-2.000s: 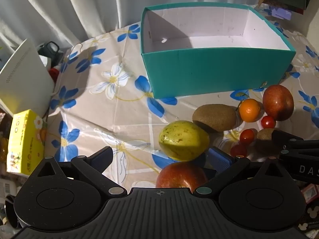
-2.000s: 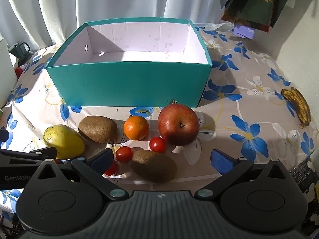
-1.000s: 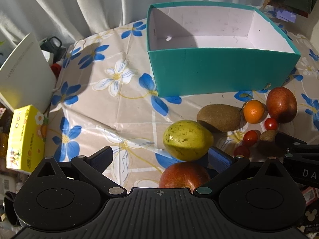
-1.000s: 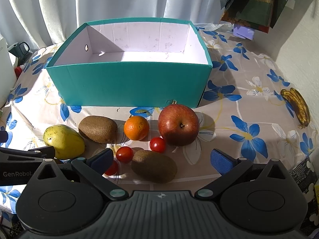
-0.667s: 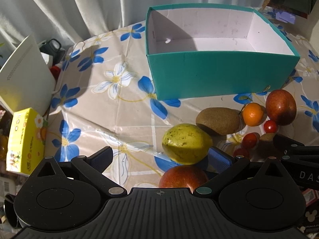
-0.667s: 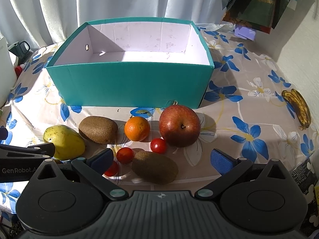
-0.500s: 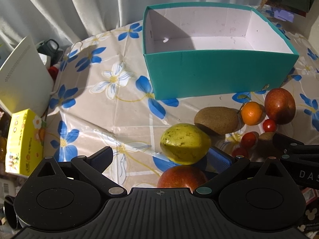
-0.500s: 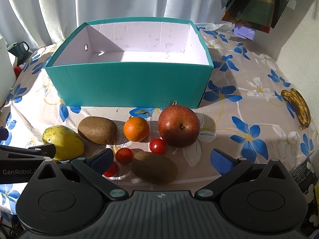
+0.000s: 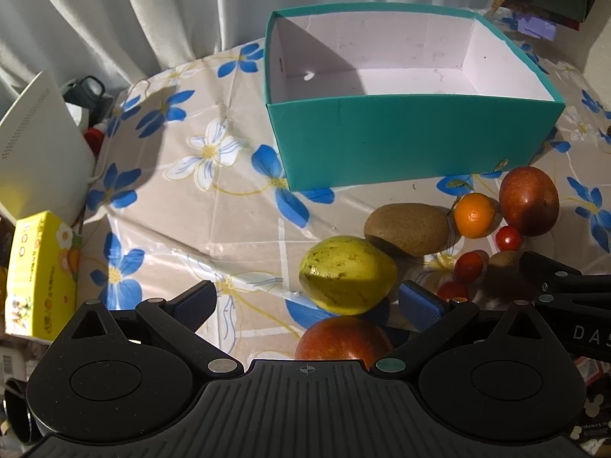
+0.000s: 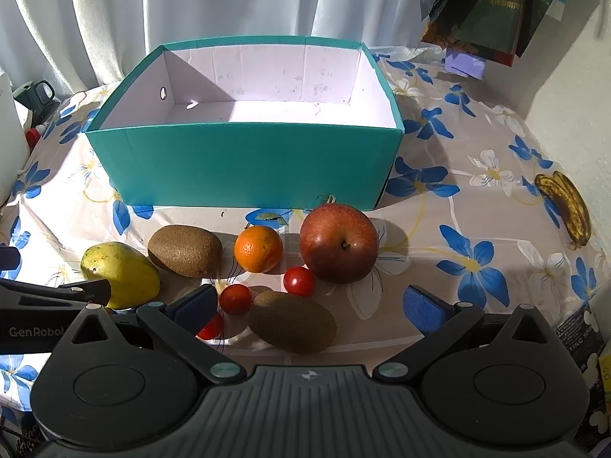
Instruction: Organize fruits
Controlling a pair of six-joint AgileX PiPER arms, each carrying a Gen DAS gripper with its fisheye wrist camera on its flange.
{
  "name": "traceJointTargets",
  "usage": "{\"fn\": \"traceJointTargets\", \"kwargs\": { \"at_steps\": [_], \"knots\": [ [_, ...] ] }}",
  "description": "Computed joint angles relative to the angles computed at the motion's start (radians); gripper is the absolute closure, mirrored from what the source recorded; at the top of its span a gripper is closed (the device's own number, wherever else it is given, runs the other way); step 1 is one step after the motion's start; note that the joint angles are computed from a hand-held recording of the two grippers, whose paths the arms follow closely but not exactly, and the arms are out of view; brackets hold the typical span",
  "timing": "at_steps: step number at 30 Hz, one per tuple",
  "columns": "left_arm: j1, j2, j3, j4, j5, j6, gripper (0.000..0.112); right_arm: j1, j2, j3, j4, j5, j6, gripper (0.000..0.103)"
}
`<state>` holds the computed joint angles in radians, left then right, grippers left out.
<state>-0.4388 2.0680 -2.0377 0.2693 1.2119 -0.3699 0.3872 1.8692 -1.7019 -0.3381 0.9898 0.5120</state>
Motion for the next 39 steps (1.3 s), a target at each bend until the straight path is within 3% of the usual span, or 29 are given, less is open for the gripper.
{"fn": "traceJointTargets", "kwargs": {
  "at_steps": [35,39],
  "knots": [
    [0.021,-0.021,0.022,-0.031,-0.002,0.014,0.009,-0.002,-0.112,0.146,-0.001,-0.111,-0.012,0.000],
    [0.020,-0.040,0.055,-0.013,-0.029,0.009,0.009,-0.006,-0.123,0.164,0.006,-0.126,-0.012,0.000]
  ]
}}
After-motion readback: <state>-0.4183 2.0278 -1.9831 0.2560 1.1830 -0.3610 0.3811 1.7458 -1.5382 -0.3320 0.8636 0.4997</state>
